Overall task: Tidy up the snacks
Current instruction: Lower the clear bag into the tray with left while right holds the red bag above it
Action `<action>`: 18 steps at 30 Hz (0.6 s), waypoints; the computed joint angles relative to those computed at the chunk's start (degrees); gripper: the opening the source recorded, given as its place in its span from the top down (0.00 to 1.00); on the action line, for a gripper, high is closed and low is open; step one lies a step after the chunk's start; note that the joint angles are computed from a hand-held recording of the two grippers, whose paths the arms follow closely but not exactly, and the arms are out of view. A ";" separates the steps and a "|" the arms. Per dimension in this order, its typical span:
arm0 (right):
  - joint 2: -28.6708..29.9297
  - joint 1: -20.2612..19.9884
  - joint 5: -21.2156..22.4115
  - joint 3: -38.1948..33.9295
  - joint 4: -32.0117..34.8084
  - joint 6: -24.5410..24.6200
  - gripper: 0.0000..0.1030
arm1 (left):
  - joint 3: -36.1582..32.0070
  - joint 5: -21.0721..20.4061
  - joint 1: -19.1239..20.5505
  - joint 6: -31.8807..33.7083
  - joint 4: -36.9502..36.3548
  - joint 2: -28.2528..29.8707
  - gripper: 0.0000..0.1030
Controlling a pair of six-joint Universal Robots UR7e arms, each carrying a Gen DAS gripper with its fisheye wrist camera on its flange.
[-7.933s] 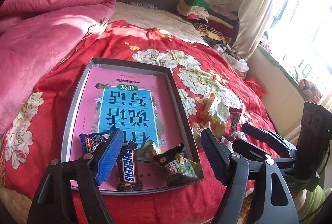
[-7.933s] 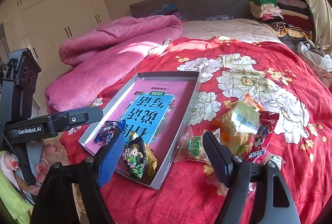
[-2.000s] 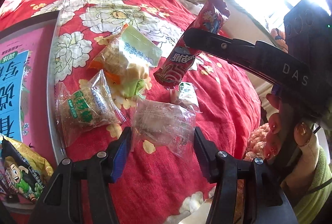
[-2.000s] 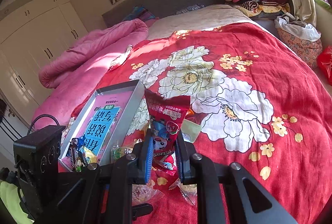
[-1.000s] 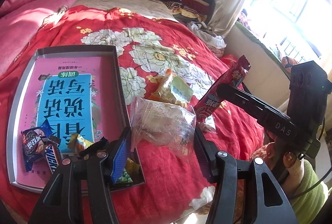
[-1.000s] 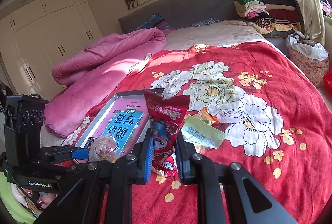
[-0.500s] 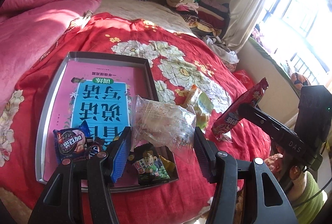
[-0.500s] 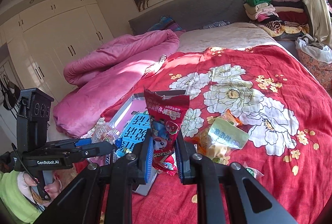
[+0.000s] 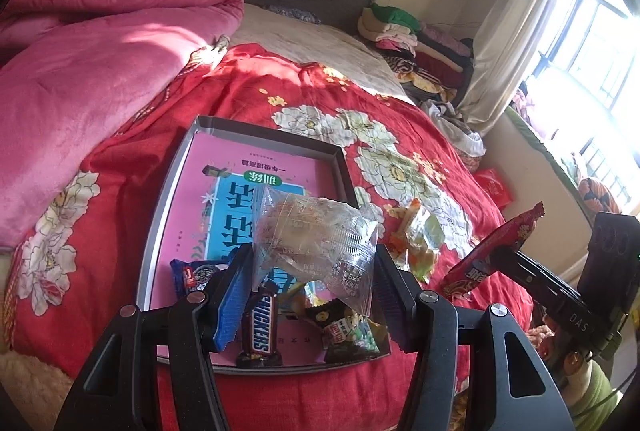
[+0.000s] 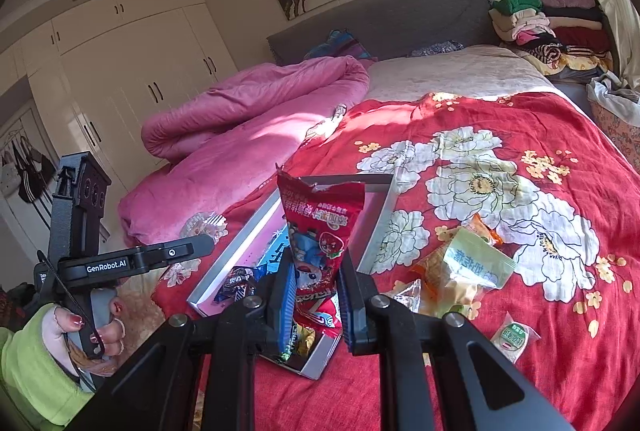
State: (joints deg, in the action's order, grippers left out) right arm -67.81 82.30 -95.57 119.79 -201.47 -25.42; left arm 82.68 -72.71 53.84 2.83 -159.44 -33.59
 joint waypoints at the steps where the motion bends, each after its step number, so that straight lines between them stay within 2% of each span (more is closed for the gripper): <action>1: 0.19 0.17 -0.04 -0.11 0.07 -0.02 0.81 | 0.06 0.22 0.11 -0.04 -0.18 -0.15 0.42; 12: 2.84 2.60 -0.01 -1.68 0.85 -1.03 0.81 | 0.65 1.57 1.42 -1.03 -1.33 -1.64 0.42; 18: 4.51 3.64 -0.43 -2.93 2.25 -1.37 0.81 | 1.12 3.91 1.80 -1.22 -1.42 -2.37 0.42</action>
State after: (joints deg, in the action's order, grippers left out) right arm -63.30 85.95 -96.00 116.85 -199.23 -26.79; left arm 83.81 -68.79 55.63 1.62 -160.86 -35.96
